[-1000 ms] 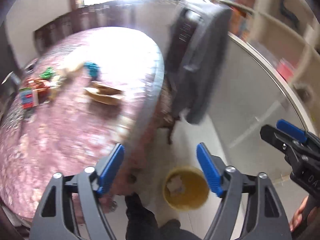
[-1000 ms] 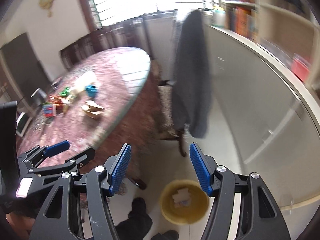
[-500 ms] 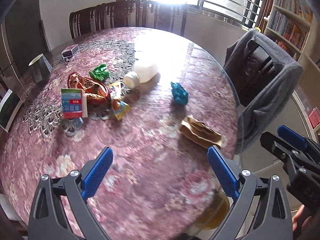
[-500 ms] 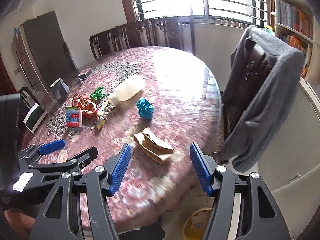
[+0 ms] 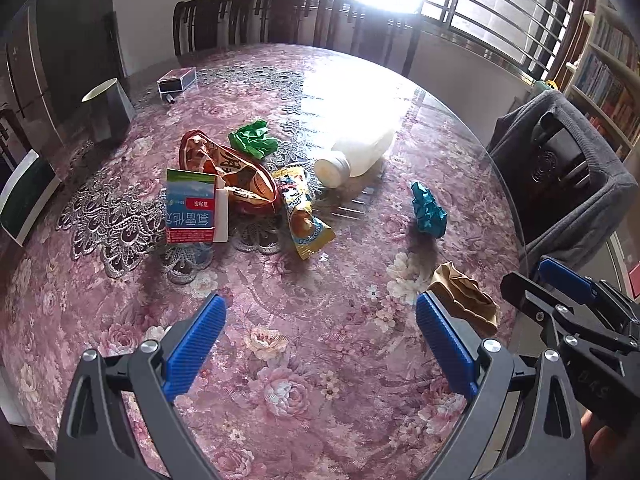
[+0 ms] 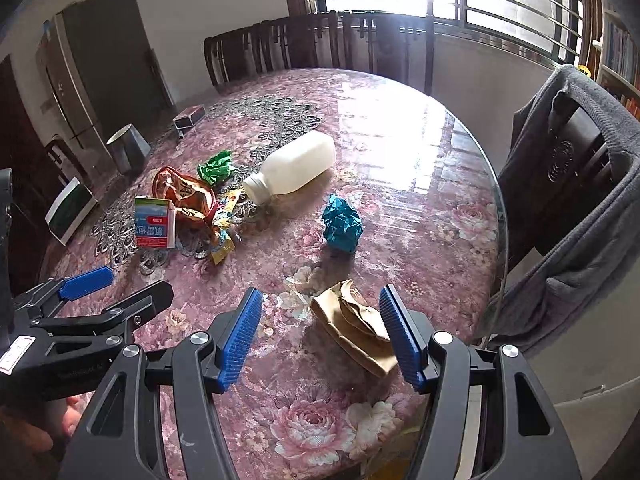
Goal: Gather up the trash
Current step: 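Bring both open tools back over the table, then grasp the brown paper bag with the right tool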
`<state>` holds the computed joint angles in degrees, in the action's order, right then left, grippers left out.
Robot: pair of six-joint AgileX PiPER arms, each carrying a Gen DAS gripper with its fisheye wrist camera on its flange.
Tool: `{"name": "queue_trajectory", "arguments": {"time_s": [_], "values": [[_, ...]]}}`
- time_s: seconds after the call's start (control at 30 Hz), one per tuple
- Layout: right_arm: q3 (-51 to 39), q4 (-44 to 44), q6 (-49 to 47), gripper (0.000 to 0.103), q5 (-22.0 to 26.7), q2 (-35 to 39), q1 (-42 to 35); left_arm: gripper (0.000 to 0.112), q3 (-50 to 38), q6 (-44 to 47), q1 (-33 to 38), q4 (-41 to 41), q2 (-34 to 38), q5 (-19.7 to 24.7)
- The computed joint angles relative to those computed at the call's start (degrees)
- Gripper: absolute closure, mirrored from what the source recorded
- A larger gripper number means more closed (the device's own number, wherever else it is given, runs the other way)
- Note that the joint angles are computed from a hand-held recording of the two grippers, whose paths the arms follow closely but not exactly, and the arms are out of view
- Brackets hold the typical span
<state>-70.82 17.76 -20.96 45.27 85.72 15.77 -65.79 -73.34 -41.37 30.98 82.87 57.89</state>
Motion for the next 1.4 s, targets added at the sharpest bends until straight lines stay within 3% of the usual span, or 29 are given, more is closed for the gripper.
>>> {"name": "queue_trajectory", "arguments": {"time_s": [0.13, 0.2, 0.57, 1.27, 1.33, 1.4], "values": [[-1.13, 1.39, -4.53, 0.037, 1.83, 2.45, -1.33, 0.017, -1.7, -3.21, -1.32, 0.8, 1.58, 1.85], [-1.28, 1.07, -6.03, 0.028, 1.58, 3.46, -1.69, 0.017, -2.96, -5.11, -1.97, 1.2, 2.51, 3.26], [-5.52, 3.67, -18.82, 0.027, 3.07, 13.01, -4.16, 0.017, -10.09, -11.03, -5.86, 2.3, 8.51, 10.81], [-8.94, 5.28, -23.49, 0.033, 6.91, 18.95, -5.15, 0.017, -7.0, -12.81, -3.8, -1.39, 10.85, 7.28], [-9.01, 5.06, -23.47, 0.036, 6.82, 19.2, -4.99, 0.017, -7.41, -12.61, -3.72, -1.6, 11.17, 7.4], [-9.44, 4.97, -23.44, 0.046, 7.28, 19.7, -4.94, 0.017, -7.45, -12.4, -3.63, -1.98, 11.22, 6.85]]}}
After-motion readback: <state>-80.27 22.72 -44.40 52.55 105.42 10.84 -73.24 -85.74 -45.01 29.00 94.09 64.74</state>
